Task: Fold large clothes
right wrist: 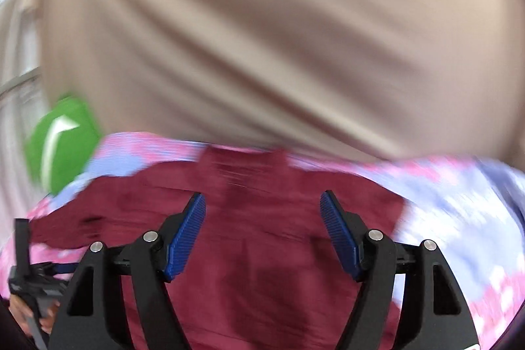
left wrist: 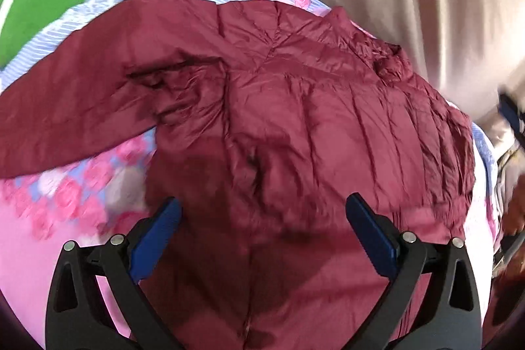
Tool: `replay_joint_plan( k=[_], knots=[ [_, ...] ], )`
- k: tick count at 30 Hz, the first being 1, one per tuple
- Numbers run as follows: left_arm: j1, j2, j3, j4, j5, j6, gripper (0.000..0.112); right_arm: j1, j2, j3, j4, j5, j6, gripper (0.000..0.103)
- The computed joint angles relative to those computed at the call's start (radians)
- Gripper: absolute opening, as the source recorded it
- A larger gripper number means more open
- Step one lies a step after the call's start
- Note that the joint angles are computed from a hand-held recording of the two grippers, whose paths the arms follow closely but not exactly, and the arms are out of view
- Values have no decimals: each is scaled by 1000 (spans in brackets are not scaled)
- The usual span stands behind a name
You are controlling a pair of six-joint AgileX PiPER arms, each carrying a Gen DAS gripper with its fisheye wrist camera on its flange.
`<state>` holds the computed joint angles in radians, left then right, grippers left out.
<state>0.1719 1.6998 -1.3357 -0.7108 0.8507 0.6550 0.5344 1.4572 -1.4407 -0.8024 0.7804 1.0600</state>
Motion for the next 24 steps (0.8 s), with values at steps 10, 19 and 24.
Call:
replay_joint_plan(
  k=[10,19,24],
  knots=[
    [-44,178,-263,-11,92,-81,4,-332,-171,356,152,-182,63,71],
    [-47,186,-352,74,-48,-128,3,-259,-154,437,69,-281,162,71],
    [-67,228,-312,94,-72,-106,4,-230,-38,324,96,-212,94,71]
  ],
)
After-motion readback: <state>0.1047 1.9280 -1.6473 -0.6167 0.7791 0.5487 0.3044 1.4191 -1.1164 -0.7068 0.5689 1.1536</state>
